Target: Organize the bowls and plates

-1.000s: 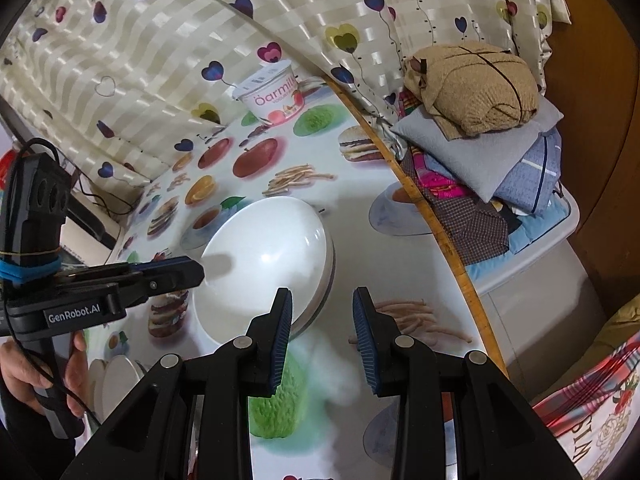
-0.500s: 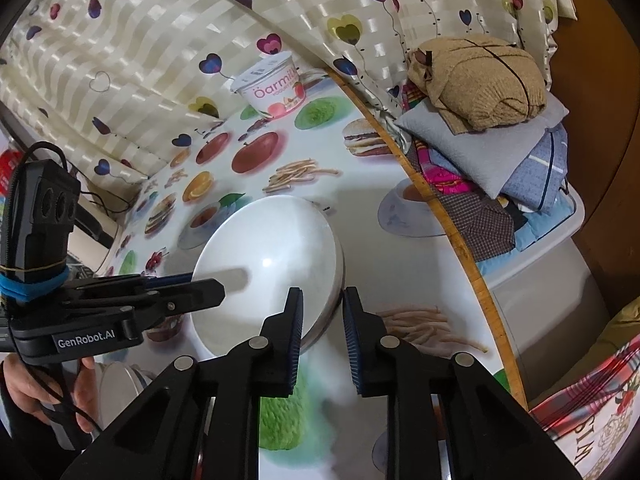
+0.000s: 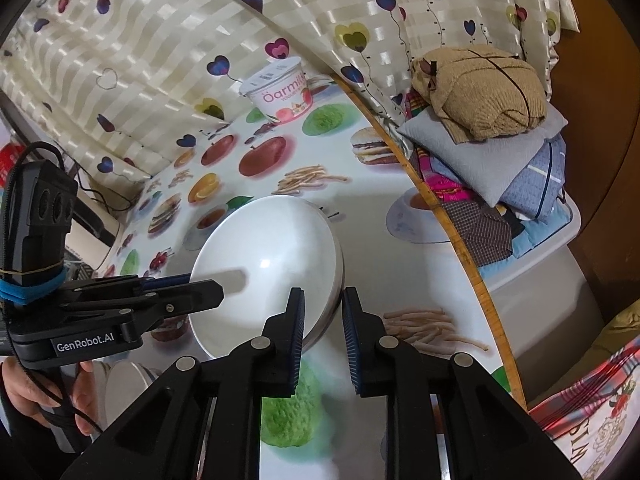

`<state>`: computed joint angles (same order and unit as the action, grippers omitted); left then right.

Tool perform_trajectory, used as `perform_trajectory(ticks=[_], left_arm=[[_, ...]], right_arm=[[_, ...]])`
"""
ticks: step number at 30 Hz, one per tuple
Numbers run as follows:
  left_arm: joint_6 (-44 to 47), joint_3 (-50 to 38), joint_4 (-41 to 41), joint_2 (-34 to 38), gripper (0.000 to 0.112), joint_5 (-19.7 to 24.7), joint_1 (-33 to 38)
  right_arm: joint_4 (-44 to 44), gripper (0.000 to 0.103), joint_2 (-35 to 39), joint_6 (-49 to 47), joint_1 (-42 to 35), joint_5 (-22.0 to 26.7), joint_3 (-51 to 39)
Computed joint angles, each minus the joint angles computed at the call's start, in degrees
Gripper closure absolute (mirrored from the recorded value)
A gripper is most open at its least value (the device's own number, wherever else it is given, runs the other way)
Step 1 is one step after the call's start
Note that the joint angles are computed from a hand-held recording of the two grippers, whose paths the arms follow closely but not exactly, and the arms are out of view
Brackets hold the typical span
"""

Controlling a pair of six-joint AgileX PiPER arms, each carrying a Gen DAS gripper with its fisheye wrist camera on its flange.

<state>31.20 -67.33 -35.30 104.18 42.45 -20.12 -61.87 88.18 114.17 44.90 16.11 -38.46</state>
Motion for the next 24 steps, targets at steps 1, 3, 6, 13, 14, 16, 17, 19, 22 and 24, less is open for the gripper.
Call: perform_trajectory(ticks=[1, 3, 6, 13, 14, 16, 17, 19, 22, 24], left_arm=[[0.2, 0.3, -0.3, -0.4, 0.087, 0.1, 0.2], [0.9, 1.2, -0.9, -1.7, 0.087, 0.2, 0.6], [1.8, 2.6, -1.8, -3.7, 0.087, 0.4, 1.2], [2.5, 5.8, -1.9, -8.3, 0.087, 1.0, 2.3], [2.5, 6.3, -1.9, -9.0, 0.087, 1.1, 2.4], [2.7, 7.3, -2.0, -10.3, 0.087, 1.3, 2.7], [2.9, 7.9, -2.0, -11.1, 0.087, 1.4, 2.9], [3.1, 9.1, -2.1, -12.9, 0.087, 1.5, 3.3], [3.5, 10.5, -2.1, -15.1, 0.087, 2.2, 4.2], [4.0, 11.6, -2.3, -16.9, 0.087, 2.6, 5.1]], right_arm=[[0.3, 0.084, -0.4, -0.2, 0.4, 0.5, 0.0], [1.2, 0.084, -0.9, -0.7, 1.3, 1.4, -0.3], [2.3, 0.084, -1.9, -1.5, 2.8, 3.1, -0.6], [5.8, 0.084, -4.1, -4.1, 7.3, 8.6, -2.6], [6.3, 0.084, -4.3, -4.5, 7.9, 9.4, -3.0], [7.0, 0.084, -4.6, -4.8, 9.2, 10.8, -3.6], [7.3, 0.084, -4.7, -5.0, 9.9, 11.6, -4.0], [7.9, 0.084, -5.0, -5.2, 11.3, 13.0, -4.7], [8.3, 0.084, -5.2, -4.9, 13.4, 15.2, -5.8], [8.6, 0.084, -5.1, -4.8, 14.8, 16.6, -6.7]])
